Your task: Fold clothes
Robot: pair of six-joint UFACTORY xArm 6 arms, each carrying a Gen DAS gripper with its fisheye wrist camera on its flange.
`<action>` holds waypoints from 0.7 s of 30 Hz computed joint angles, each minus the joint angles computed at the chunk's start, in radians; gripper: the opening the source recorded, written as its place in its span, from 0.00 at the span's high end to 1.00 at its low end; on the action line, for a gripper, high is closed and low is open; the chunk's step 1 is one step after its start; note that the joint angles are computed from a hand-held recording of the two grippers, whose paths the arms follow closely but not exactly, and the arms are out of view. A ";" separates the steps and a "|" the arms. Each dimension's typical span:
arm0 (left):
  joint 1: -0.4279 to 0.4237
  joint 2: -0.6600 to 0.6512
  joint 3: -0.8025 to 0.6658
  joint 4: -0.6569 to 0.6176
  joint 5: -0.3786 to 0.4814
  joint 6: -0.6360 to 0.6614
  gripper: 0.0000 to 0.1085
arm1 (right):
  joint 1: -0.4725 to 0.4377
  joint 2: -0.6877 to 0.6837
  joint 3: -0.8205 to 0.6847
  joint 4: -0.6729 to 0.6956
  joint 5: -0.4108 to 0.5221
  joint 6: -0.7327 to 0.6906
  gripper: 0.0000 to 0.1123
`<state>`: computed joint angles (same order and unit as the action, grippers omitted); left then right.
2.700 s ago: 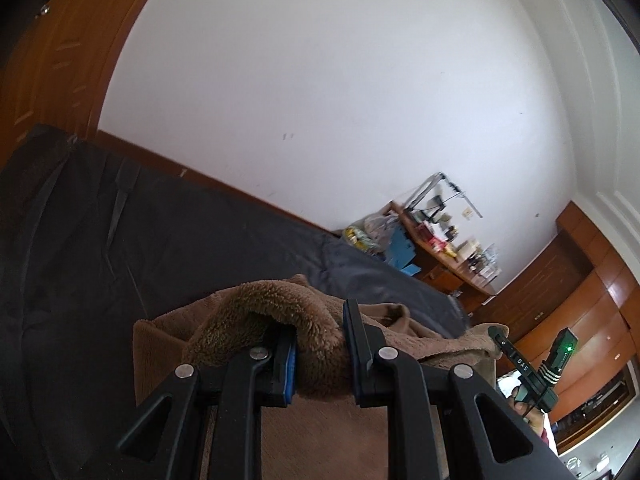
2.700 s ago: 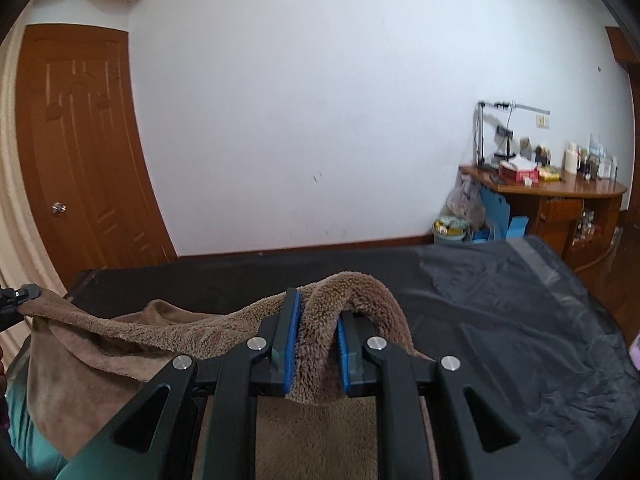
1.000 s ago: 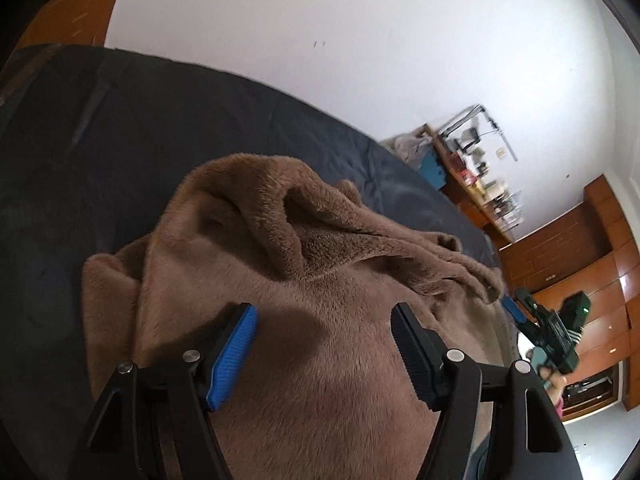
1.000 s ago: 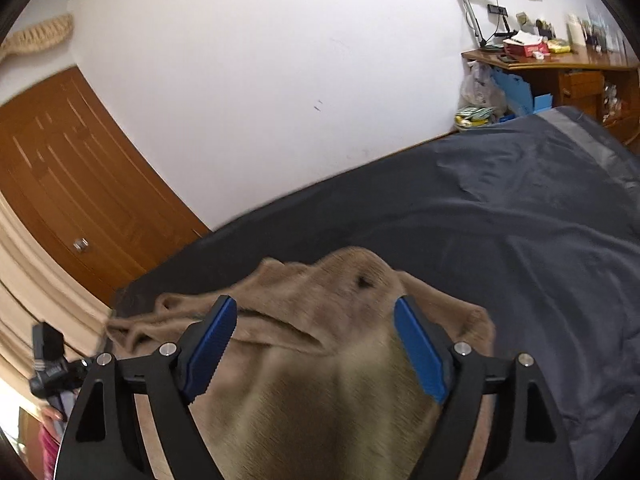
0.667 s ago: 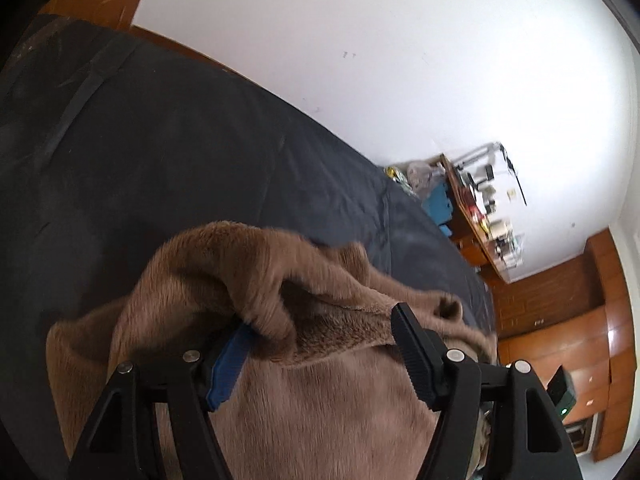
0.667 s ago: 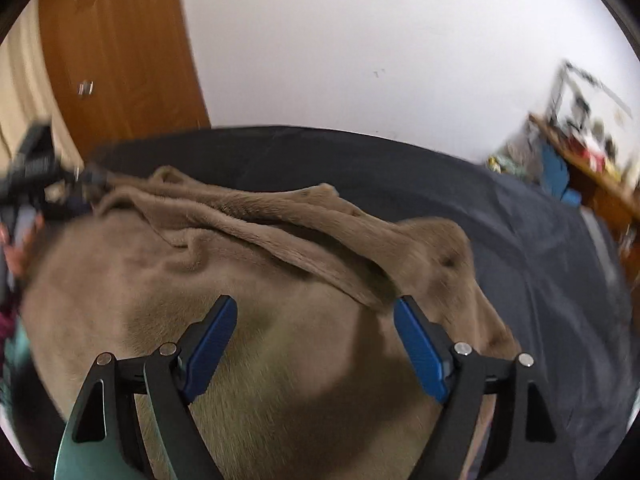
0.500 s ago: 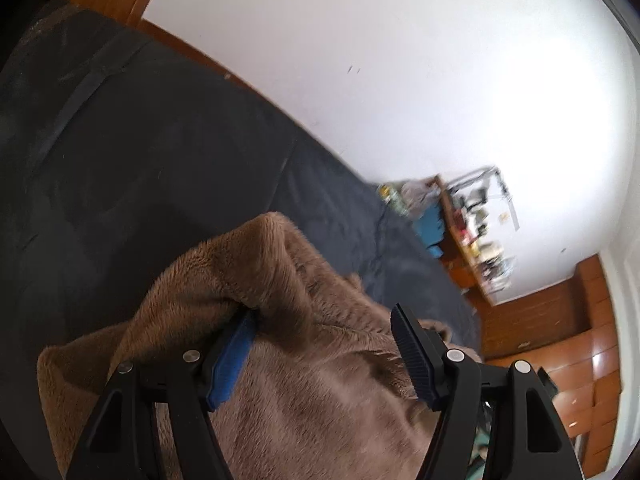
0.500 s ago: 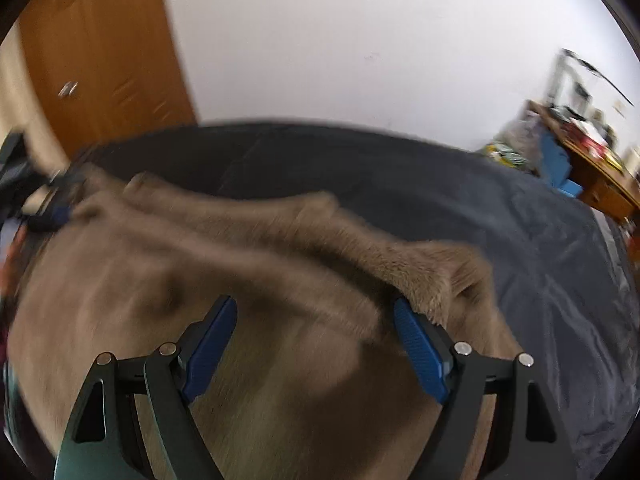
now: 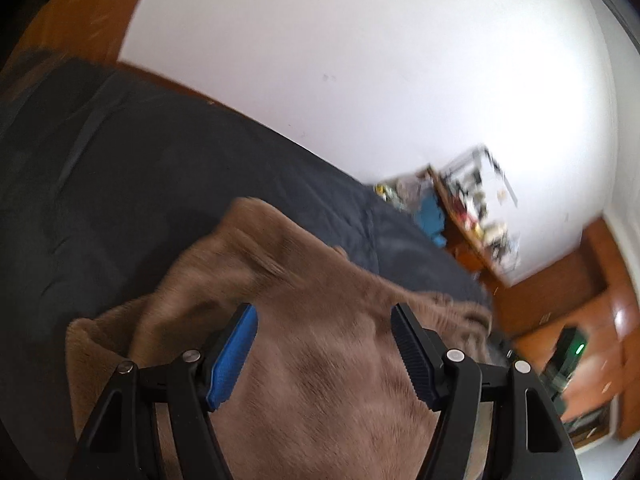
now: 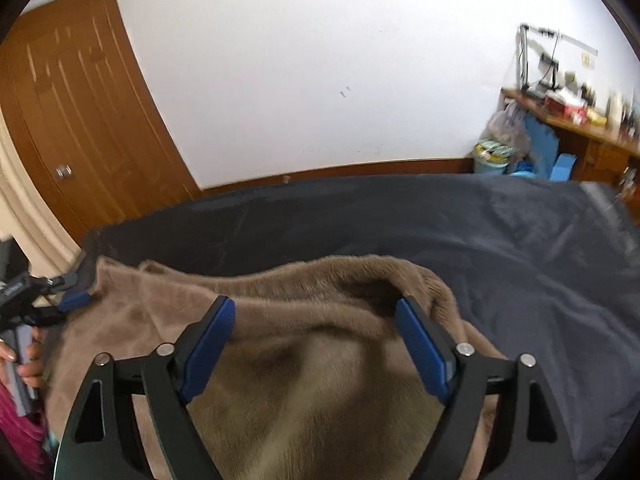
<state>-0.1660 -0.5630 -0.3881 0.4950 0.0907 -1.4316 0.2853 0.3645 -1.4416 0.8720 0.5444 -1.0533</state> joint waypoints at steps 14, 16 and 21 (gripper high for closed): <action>0.107 0.109 -0.027 0.497 -0.095 -0.477 0.35 | 0.113 0.146 -0.073 -0.526 -0.233 0.333 0.23; 0.104 0.110 -0.026 0.493 -0.087 -0.454 0.35 | 0.118 0.203 -0.150 -0.583 -0.181 0.413 0.23; 0.115 0.169 -0.085 0.653 -0.092 -0.585 0.35 | 0.114 0.223 -0.169 -0.532 -0.169 0.359 0.23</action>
